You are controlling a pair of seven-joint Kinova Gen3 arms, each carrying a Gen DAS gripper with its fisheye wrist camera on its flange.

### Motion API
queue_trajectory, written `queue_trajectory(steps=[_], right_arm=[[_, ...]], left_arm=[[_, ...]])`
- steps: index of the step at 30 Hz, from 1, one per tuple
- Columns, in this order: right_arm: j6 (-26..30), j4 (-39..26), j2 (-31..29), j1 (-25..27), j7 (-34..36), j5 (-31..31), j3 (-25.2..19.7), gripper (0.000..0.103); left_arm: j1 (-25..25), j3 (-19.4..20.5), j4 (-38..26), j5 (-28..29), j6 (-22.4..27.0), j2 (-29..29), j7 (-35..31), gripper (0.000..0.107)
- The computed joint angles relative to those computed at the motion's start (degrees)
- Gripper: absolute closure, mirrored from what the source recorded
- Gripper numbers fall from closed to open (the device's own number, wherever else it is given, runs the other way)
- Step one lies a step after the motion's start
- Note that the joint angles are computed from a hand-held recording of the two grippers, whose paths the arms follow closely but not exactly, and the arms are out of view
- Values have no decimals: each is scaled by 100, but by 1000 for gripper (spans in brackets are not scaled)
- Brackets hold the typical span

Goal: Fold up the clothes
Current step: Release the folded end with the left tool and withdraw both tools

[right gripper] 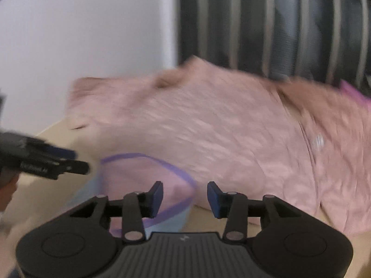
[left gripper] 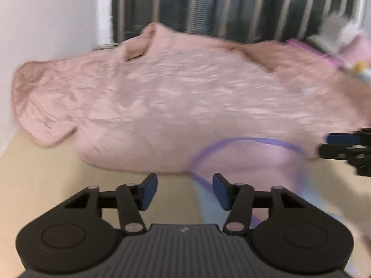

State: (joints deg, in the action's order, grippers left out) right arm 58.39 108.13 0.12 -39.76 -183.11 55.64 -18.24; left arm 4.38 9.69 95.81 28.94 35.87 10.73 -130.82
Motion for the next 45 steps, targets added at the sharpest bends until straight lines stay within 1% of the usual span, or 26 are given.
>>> queue_trajectory(steps=[2,3,4,5,6,7,8,9,12,14,16,19,21,23,26,28,29,30,31,33,35,38,40,41,44,45], right_arm=[[-296,-60,150,185,136,-219,187,67],[-433,-91,231,255,196,-312,264,69],[-523,-124,297,297,229,-421,323,70],[-620,-131,340,329,273,-547,372,79],[-782,-57,328,360,274,-616,418,92],[-858,19,305,338,190,-622,419,97],[-891,117,252,309,99,-601,406,98],[-868,190,228,273,-42,-487,381,101],[-663,295,113,162,-236,-242,272,102],[-641,384,-23,128,-361,-51,173,102],[-376,497,-172,-73,-597,219,1,102],[323,657,-334,-305,-1074,661,-673,102],[768,905,-433,-721,-1390,952,-1092,102],[1117,1136,-477,-1173,-1623,1171,-1439,102],[1401,1257,-276,-1777,-1733,1056,-1729,101],[1437,1238,-115,-2038,-1609,837,-1725,101],[1447,1209,-60,-2133,-1533,724,-1683,100],[1426,1198,-55,-2211,-1470,644,-1631,97],[1479,1202,-98,-2301,-1497,658,-1582,94],[1605,1228,-175,-2428,-1601,732,-1553,76],[1768,1299,-262,-2475,-1918,993,-1559,71],[1834,1240,-172,-2361,-2489,1378,-1422,70],[1752,1040,45,-2215,-2657,1433,-1201,60],[1682,878,192,-2127,-2642,1350,-1067,58],[1342,603,421,-2018,-2529,1101,-793,58],[1339,584,470,-2076,-2499,1073,-784,58]], left_arm=[[473,-470,-345,-69,247,252,272,61],[578,-580,-468,-33,357,346,268,62],[789,-795,-518,-20,386,394,312,65],[1023,-1060,-556,57,423,435,292,71],[1219,-1325,-553,218,464,444,179,89],[1398,-1574,-546,382,503,454,59,100],[1471,-1735,-523,615,550,465,-126,104],[1438,-1800,-512,848,645,465,-242,105],[1491,-2060,-269,1547,636,354,-771,106],[1193,-1836,19,1935,589,123,-1237,106],[662,-1462,337,2254,743,-215,-1703,106],[-135,-1066,973,2759,1058,-838,-2402,106],[-665,-850,1482,3042,1154,-1272,-2868,106],[-1135,-781,1987,3251,1322,-1606,-3248,105],[-1209,-1137,2545,3178,1401,-1945,-3413,105],[-1256,-1299,2745,3102,1461,-2031,-3449,98],[-1271,-1458,2816,3174,1619,-2047,-3596,94],[-1200,-1724,2838,3259,1852,-2040,-3803,79],[-1191,-1924,2853,3351,2085,-2032,-3999,61],[-1213,-2176,2866,3662,2428,-2031,-4357,54],[-1207,-2176,2818,3880,2500,-2026,-4446,53],[-1190,-1527,2687,3831,1965,-2034,-3956,53],[-970,-1269,2672,3645,1508,-2073,-3566,53],[-913,-1116,2702,3534,1275,-2104,-3334,53],[-615,-1021,2818,3115,787,-2207,-2840,53],[-540,-989,2903,3009,591,-2268,-2779,50]])
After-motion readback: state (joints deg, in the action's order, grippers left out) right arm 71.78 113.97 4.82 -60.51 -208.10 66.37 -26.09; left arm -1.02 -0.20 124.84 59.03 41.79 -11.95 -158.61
